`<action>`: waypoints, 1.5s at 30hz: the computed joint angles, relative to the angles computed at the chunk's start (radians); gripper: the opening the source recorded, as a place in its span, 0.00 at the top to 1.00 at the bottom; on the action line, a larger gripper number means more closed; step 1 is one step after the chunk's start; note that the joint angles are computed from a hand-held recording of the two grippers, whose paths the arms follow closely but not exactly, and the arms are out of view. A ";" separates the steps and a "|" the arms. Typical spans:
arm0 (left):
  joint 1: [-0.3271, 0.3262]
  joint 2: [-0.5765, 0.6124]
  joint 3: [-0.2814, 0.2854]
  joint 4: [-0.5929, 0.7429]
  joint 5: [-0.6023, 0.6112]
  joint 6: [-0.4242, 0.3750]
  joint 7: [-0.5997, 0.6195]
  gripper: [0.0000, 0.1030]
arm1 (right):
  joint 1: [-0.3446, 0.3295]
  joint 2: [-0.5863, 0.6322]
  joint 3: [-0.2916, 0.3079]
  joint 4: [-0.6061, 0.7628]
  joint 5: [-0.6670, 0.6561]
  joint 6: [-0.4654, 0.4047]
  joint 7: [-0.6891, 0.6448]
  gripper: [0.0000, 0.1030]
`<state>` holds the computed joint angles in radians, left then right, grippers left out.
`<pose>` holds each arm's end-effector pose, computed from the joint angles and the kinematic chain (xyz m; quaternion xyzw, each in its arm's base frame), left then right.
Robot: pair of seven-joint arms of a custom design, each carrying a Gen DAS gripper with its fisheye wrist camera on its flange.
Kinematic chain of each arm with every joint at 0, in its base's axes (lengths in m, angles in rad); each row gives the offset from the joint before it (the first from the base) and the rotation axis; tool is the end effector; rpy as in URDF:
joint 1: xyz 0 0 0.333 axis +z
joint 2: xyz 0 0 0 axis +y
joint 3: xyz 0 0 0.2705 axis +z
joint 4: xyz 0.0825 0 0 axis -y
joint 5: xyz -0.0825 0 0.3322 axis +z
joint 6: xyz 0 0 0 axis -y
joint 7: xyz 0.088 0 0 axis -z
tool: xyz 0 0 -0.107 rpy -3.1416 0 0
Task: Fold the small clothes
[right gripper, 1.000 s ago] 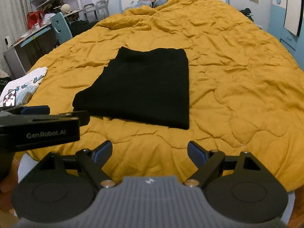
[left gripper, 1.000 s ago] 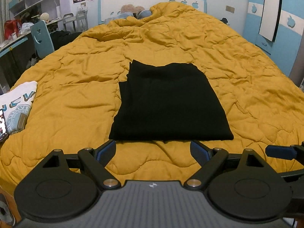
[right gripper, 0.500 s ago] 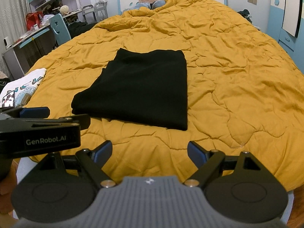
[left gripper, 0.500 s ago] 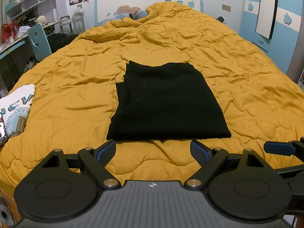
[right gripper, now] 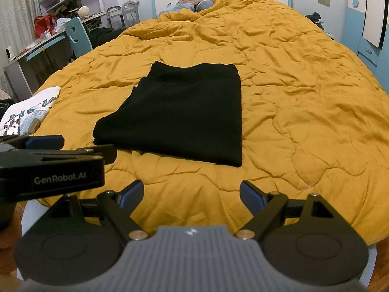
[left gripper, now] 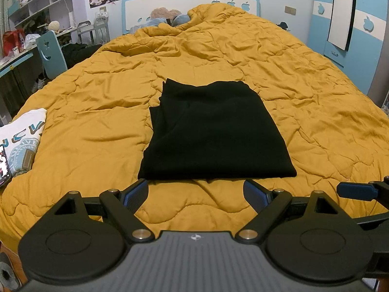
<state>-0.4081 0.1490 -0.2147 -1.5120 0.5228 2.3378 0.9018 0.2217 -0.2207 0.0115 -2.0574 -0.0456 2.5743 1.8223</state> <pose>0.4938 -0.3321 0.6159 -0.5917 0.7044 -0.2897 0.2640 0.4867 0.1169 0.5873 -0.6632 0.6557 -0.2030 0.2984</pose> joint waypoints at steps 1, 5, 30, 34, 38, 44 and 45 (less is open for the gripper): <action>0.000 0.000 0.000 0.000 0.000 0.000 0.000 0.01 | 0.000 0.000 0.000 0.000 0.001 0.000 -0.001 0.21; 0.000 -0.001 0.000 -0.001 -0.001 0.001 0.000 0.01 | 0.000 -0.001 0.001 -0.001 0.000 0.000 -0.001 0.21; 0.000 -0.002 0.000 -0.001 0.003 0.004 -0.002 0.01 | 0.001 0.001 0.000 0.000 0.002 0.002 -0.003 0.21; -0.001 -0.001 0.000 0.000 0.005 0.003 -0.003 0.01 | 0.001 0.002 -0.002 0.001 0.006 0.002 -0.009 0.21; -0.002 0.000 0.000 0.001 0.006 0.003 -0.005 0.01 | 0.000 0.002 -0.001 0.001 0.006 0.002 -0.008 0.21; -0.003 0.001 0.000 0.002 0.006 0.002 -0.005 0.01 | 0.000 0.002 0.000 0.001 0.006 0.002 -0.008 0.21; -0.003 0.001 0.000 0.002 0.006 0.002 -0.005 0.01 | 0.000 0.002 -0.001 0.000 0.007 0.002 -0.009 0.21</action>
<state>-0.4107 0.1496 -0.2148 -1.5097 0.5291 2.3398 0.8966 0.2219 -0.2186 0.0109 -2.0569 -0.0389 2.5768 1.8135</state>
